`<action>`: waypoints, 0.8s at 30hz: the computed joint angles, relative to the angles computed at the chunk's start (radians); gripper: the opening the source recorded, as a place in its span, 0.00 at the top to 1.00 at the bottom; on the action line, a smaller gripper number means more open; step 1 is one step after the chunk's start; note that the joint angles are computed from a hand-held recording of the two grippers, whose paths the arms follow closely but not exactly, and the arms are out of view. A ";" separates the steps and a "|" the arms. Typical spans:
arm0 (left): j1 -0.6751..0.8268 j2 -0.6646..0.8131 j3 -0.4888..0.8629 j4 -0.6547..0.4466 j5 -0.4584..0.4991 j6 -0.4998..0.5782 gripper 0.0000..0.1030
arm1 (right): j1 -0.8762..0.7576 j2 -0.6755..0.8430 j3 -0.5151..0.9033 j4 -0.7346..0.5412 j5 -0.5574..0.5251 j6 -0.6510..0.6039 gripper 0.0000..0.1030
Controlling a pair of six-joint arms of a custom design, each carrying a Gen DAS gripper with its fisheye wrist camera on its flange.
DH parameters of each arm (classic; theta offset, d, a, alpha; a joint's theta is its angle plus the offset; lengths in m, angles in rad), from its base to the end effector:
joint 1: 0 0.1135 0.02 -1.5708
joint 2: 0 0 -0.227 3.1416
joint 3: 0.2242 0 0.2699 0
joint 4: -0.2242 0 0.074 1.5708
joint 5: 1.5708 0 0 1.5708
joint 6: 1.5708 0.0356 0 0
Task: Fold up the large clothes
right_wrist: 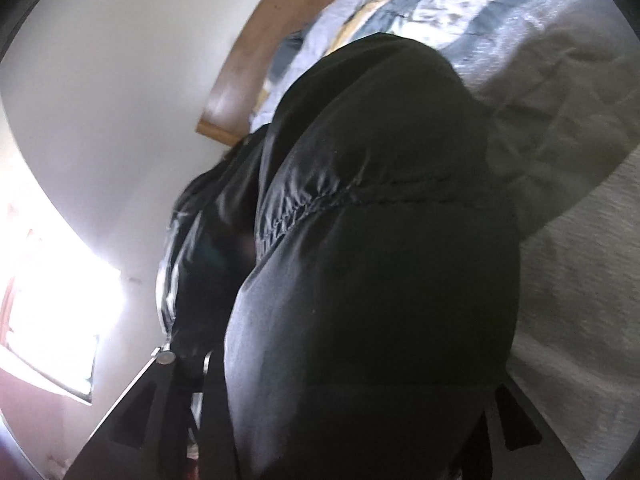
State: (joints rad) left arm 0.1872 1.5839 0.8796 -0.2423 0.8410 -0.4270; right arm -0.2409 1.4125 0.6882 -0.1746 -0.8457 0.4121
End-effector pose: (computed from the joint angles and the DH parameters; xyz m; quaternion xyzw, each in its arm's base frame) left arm 0.3188 0.0334 0.1365 -0.1431 0.8660 -0.4192 0.2318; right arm 0.2800 -0.0414 0.1318 0.1480 0.8588 0.4117 0.2664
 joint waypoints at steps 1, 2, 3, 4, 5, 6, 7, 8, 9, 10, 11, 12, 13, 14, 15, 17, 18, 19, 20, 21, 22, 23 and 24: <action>-0.001 -0.005 0.022 -0.053 -0.019 0.026 0.45 | 0.000 -0.017 0.000 -0.030 0.024 -0.021 0.45; 0.000 0.003 0.066 -0.120 -0.037 0.055 0.42 | 0.011 -0.033 0.013 -0.070 0.082 -0.040 0.40; 0.007 0.018 0.098 -0.154 -0.048 0.078 0.41 | 0.020 -0.049 0.024 -0.107 0.141 -0.060 0.29; 0.036 0.006 0.128 -0.234 -0.044 0.131 0.38 | 0.028 -0.054 0.039 -0.135 0.181 -0.076 0.18; 0.035 0.045 0.170 -0.194 -0.053 0.085 0.38 | 0.029 -0.075 0.045 -0.170 0.243 -0.095 0.15; 0.069 0.036 0.170 -0.205 -0.022 0.077 0.38 | 0.028 -0.090 0.048 -0.185 0.277 -0.097 0.10; 0.098 0.027 0.172 -0.213 0.002 0.063 0.37 | 0.014 -0.119 0.042 -0.199 0.302 -0.104 0.03; 0.134 0.009 0.167 -0.227 0.014 0.046 0.36 | -0.022 -0.180 0.024 -0.233 0.305 -0.118 0.00; 0.160 -0.015 0.164 -0.238 -0.001 0.035 0.34 | -0.060 -0.241 0.015 -0.279 0.314 -0.134 0.00; 0.187 -0.069 0.143 -0.230 -0.047 0.021 0.33 | -0.078 -0.282 0.014 -0.317 0.327 -0.147 0.00; 0.204 -0.129 0.115 -0.217 -0.080 0.006 0.33 | -0.096 -0.319 0.028 -0.365 0.352 -0.170 0.00; 0.220 -0.183 0.094 -0.229 -0.094 0.000 0.33 | -0.110 -0.365 0.038 -0.419 0.374 -0.193 0.00; 0.241 -0.198 0.098 -0.245 -0.106 0.014 0.33 | -0.126 -0.456 0.021 -0.496 0.386 -0.215 0.00; 0.252 -0.245 0.092 -0.280 -0.131 0.037 0.33 | -0.140 -0.529 0.008 -0.559 0.391 -0.236 0.00; 0.265 -0.316 0.073 -0.334 -0.162 0.076 0.33 | -0.155 -0.579 0.002 -0.610 0.390 -0.265 0.00; 0.222 -0.420 0.087 -0.449 -0.280 0.143 0.33 | -0.159 -0.596 0.023 -0.647 0.402 -0.298 0.00; 0.196 -0.486 0.069 -0.499 -0.340 0.180 0.33 | -0.173 -0.604 0.049 -0.686 0.401 -0.326 0.00; 0.190 -0.536 0.048 -0.533 -0.371 0.211 0.33 | -0.152 -0.663 0.035 -0.724 0.418 -0.326 0.00; 0.169 -0.613 0.020 -0.585 -0.419 0.243 0.33 | -0.134 -0.744 0.015 -0.775 0.431 -0.324 0.00; 0.132 -0.684 -0.008 -0.624 -0.464 0.248 0.33 | -0.107 -0.829 -0.004 -0.828 0.448 -0.315 0.00; 0.085 -0.753 -0.037 -0.653 -0.511 0.233 0.33 | -0.079 -0.896 -0.006 -0.886 0.466 -0.307 0.00; 0.031 -0.843 -0.063 -0.701 -0.561 0.220 0.33 | -0.011 -0.982 -0.010 -0.955 0.518 -0.283 0.00; -0.022 -0.922 -0.071 -0.758 -0.603 0.199 0.33 | 0.083 -1.031 -0.007 -0.984 0.589 -0.232 0.00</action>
State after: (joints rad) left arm 0.1651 0.6622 0.8088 -0.9999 0.2375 -0.2281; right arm -0.1580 0.3813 0.6813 -1.1590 -0.2570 0.1798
